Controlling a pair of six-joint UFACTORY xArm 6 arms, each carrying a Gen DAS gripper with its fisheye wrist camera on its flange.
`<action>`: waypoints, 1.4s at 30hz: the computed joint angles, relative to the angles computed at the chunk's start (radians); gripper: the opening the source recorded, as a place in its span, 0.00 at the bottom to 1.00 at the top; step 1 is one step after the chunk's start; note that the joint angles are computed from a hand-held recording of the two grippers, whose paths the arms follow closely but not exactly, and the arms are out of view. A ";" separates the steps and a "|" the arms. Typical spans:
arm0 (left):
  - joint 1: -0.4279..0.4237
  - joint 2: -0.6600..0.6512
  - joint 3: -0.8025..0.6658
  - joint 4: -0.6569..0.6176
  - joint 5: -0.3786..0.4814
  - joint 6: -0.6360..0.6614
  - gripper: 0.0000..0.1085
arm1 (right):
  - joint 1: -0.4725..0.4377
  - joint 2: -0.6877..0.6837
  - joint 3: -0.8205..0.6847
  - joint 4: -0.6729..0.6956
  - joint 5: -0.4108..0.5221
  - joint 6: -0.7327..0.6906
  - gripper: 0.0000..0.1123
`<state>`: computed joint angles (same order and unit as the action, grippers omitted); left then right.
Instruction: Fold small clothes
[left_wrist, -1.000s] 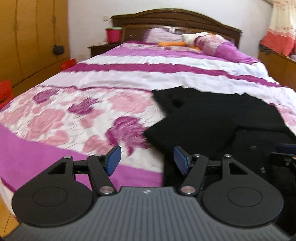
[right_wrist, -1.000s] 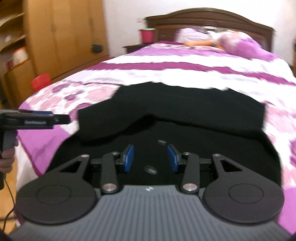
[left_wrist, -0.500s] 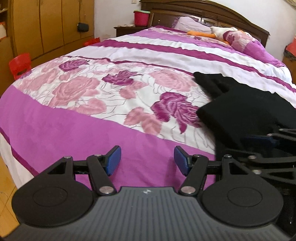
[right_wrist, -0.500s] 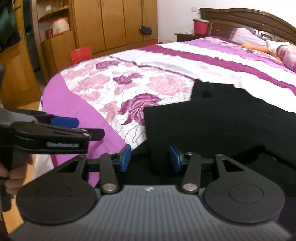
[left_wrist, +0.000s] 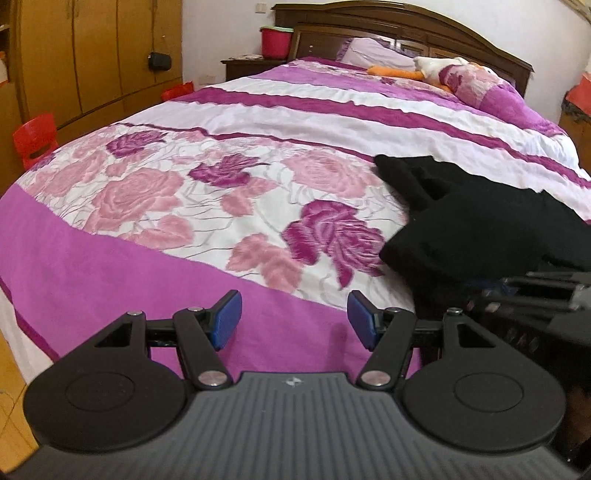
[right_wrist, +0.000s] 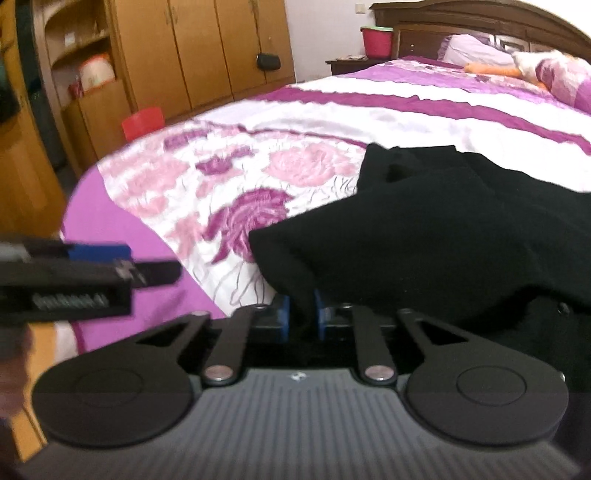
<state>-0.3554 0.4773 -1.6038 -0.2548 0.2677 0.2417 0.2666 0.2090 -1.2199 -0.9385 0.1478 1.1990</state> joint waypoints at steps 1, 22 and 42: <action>-0.005 0.000 -0.003 0.008 0.003 -0.005 0.63 | -0.008 -0.016 0.010 -0.050 -0.012 0.054 0.10; -0.139 0.079 -0.169 -0.075 0.012 0.127 0.63 | -0.262 -0.532 0.387 -0.681 0.096 0.920 0.09; -0.170 0.228 -0.336 0.113 0.087 -0.044 0.63 | -0.525 -0.634 0.618 -0.697 -0.006 1.158 0.11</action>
